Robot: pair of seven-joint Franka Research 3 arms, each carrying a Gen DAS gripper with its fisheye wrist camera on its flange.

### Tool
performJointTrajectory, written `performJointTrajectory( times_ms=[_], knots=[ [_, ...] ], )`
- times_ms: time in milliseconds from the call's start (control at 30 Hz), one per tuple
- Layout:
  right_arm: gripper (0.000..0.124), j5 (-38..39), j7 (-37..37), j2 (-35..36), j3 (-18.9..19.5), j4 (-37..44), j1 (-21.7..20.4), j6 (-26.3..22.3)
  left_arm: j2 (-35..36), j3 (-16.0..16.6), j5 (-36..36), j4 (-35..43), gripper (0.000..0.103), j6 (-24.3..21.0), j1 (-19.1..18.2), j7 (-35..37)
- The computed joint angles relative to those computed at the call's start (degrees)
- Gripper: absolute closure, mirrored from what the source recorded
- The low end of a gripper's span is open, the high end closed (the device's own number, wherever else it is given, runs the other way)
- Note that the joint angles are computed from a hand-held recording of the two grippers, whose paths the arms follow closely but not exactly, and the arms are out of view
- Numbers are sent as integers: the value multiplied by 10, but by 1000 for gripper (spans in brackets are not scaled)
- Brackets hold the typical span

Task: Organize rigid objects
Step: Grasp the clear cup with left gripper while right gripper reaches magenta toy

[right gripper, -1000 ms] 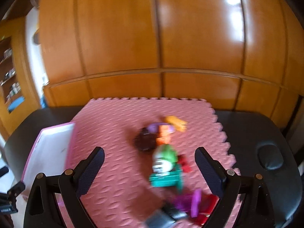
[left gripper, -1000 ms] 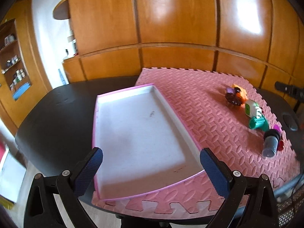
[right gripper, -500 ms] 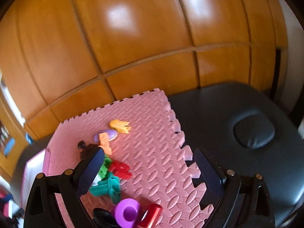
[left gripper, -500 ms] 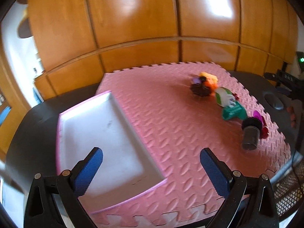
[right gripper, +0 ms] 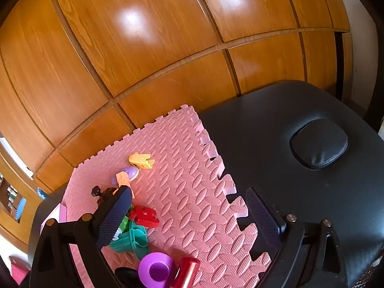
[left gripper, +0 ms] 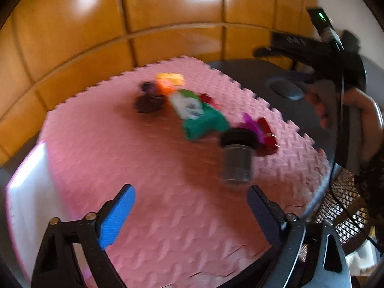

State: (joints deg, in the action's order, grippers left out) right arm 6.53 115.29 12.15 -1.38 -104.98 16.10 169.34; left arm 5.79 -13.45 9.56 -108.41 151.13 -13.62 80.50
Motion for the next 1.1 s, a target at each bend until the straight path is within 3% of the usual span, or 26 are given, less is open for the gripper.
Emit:
performJointTrajectory(
  times_ms=[133,200,367,500,767,900,1000,1100],
  knots=[
    [27,9,-4,3,3,4,-3,-6,40,-13,-21,39,10,-9,-6,34],
    [27,6,-4,3,2,4,-2,-7,64,-10,5,63,10,-15,-18,24],
    [27,10,-10,7,4,12,-4,-18,122,-10,9,131,17,-49,-26,16],
    [27,3,-11,11,2,19,-1,-31,151,-28,-53,163,60,-87,-6,39],
    [34,48,-86,20,34,37,-19,-58,85,-14,-64,72,60,-44,5,15],
    [35,186,-240,32,96,63,-63,-105,43,-6,-70,21,60,-25,15,-3],
    [35,229,-315,40,105,83,-61,-155,13,-2,-80,-10,60,-11,21,-9],
    [35,198,-332,44,87,95,-31,-195,-12,2,-90,-35,60,0,25,-11]
  ],
)
